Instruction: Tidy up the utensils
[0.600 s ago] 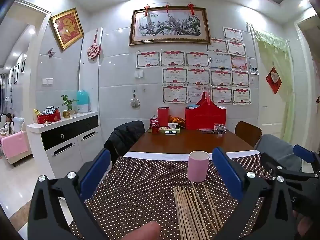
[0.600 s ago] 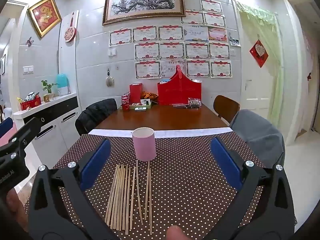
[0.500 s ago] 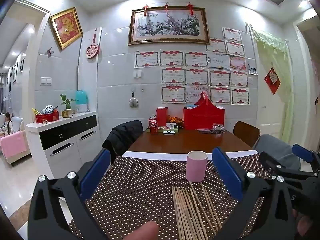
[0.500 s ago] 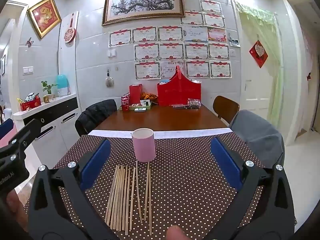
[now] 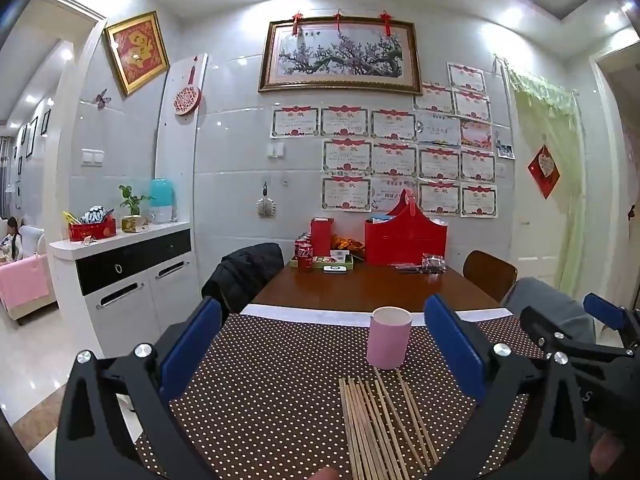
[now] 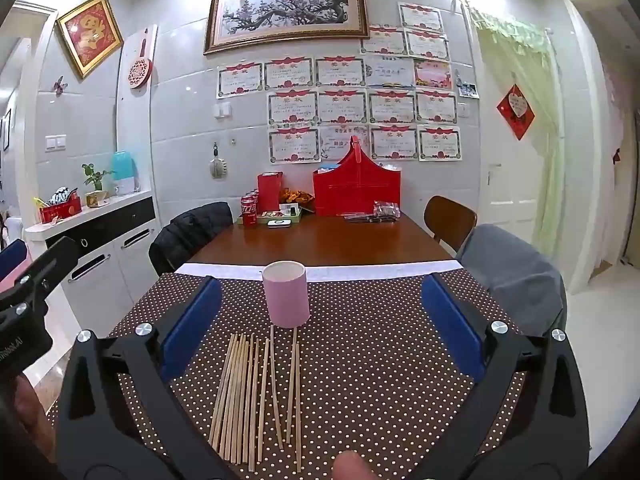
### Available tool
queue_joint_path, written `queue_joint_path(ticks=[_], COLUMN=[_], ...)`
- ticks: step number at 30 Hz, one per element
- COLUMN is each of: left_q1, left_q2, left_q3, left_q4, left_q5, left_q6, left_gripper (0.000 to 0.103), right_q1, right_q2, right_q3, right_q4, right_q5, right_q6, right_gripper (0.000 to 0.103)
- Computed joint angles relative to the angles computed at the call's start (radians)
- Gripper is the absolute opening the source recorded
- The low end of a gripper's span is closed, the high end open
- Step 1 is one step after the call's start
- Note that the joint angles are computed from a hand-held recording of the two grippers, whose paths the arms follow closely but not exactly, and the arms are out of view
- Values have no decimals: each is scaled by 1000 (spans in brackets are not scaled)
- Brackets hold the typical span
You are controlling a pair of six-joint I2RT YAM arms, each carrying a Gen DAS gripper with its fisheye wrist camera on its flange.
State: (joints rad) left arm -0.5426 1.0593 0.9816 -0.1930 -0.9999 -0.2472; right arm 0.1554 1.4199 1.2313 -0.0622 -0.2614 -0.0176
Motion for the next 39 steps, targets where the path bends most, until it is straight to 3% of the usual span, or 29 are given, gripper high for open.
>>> queue_joint_path(ticks=[39], left_q1=[36], left_q2=[86], left_q3=[-9], left_q4=[26], left_q5=[92], left_q6=[-29], left_gripper=[99], right_q1=[-4], right_q2=[39], right_q3=[7], right_q4=[3], right_q5=[-35], right_q6=[-8], right_gripper=[98])
